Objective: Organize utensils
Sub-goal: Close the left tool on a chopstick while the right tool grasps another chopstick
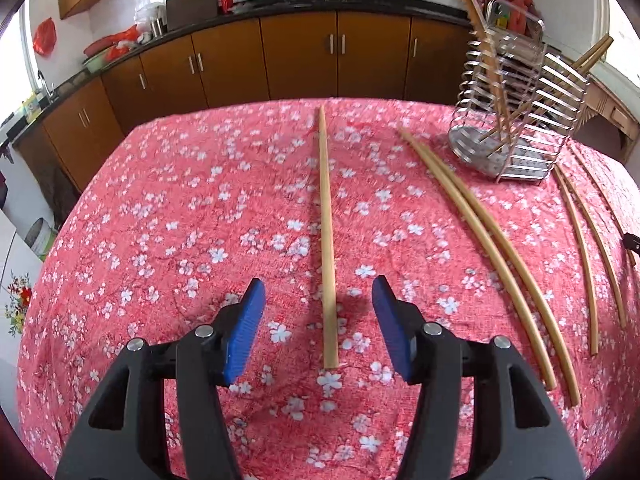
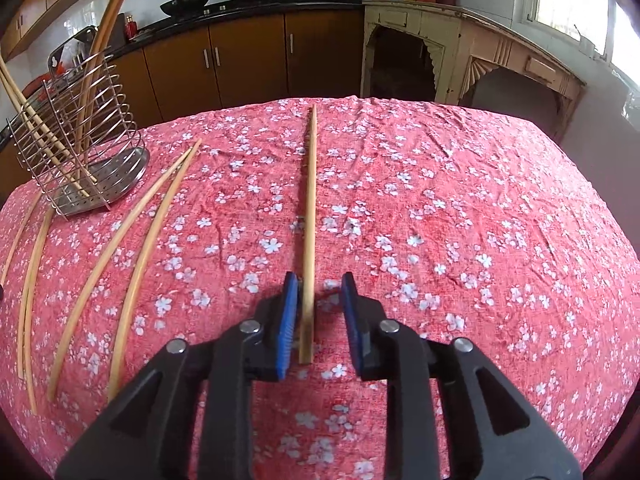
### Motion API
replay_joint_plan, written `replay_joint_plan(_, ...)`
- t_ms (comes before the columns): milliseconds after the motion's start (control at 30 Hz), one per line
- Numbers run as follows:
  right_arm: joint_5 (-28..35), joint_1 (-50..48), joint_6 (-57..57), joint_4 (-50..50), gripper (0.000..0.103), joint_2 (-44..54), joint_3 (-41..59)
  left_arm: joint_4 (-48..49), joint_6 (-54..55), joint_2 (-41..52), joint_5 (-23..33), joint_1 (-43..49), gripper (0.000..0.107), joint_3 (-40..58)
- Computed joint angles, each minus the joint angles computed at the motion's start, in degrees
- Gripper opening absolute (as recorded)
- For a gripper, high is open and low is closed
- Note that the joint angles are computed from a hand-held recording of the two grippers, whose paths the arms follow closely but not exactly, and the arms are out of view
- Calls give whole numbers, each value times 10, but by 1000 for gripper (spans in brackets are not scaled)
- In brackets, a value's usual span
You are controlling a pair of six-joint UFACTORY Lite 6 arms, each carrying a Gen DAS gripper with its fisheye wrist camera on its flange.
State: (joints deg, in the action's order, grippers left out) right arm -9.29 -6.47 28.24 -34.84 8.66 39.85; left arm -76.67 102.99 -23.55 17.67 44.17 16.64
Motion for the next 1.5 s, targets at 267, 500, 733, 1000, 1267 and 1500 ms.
replay_joint_plan(267,2,6,60,-73,53,3,4,-11,12,60,0,18,84,34)
replay_joint_plan(500,-4,-3,102,-118,52,-4,-3,-13,21,81,-1,16,101,44)
replay_joint_plan(733,-25,-20,140,-183,34,-45,-47,78,-14,26,47,55,101,6)
replay_joint_plan(1000,-28,-29,153,-198,32,-42,-45,91,-31,16,45,54,101,2)
replay_joint_plan(1267,-30,-31,162,-207,32,-40,-43,91,-33,15,43,52,101,1)
replay_joint_plan(1500,-30,-31,164,-210,32,-40,-42,89,-23,13,50,67,97,1)
